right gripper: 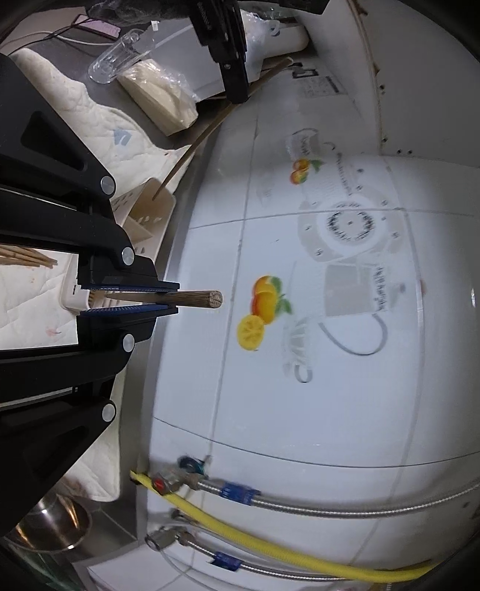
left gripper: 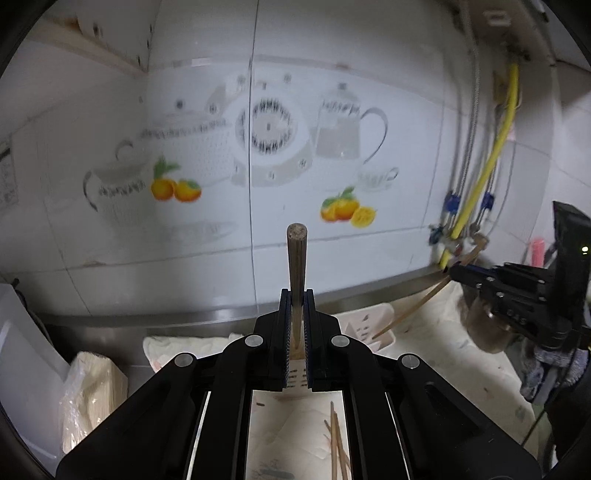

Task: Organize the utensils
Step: 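Lift both held chopsticks upright and carry them over the beige holder, then lower the chopsticks into the holder slots and open both grippers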

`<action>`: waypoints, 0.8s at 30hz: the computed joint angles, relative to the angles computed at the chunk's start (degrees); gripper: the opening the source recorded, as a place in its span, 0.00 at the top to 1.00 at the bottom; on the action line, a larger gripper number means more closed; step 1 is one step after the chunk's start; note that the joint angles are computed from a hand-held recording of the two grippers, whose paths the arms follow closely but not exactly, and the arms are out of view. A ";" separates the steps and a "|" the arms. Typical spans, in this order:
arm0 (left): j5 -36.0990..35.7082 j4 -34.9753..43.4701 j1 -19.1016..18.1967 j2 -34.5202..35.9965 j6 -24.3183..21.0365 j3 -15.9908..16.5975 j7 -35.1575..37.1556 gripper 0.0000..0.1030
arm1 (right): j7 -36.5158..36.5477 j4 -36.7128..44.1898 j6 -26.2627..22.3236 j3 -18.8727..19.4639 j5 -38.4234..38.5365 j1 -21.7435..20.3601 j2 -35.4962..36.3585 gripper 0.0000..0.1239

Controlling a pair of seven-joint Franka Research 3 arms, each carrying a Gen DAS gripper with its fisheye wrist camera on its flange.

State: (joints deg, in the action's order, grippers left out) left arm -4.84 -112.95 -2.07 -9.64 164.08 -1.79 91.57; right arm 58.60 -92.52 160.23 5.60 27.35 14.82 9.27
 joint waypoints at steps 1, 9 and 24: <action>-0.55 0.69 -0.08 1.00 -0.60 0.20 0.09 0.95 | 0.41 0.23 -0.25 -0.12 -0.23 0.05 0.38 0.95; -2.52 3.98 1.57 5.95 -4.63 -1.10 0.90 0.95 | 3.01 2.29 -2.38 -0.50 -2.57 -0.02 3.07 0.95; -3.51 3.85 3.10 7.09 -5.61 -2.62 0.59 0.93 | 4.07 2.68 -1.89 -0.28 -3.63 -0.33 3.91 0.94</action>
State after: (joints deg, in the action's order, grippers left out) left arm -8.35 -109.10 1.03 -2.55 158.47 -4.41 92.15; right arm 62.67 -89.84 158.34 5.32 23.72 14.49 13.19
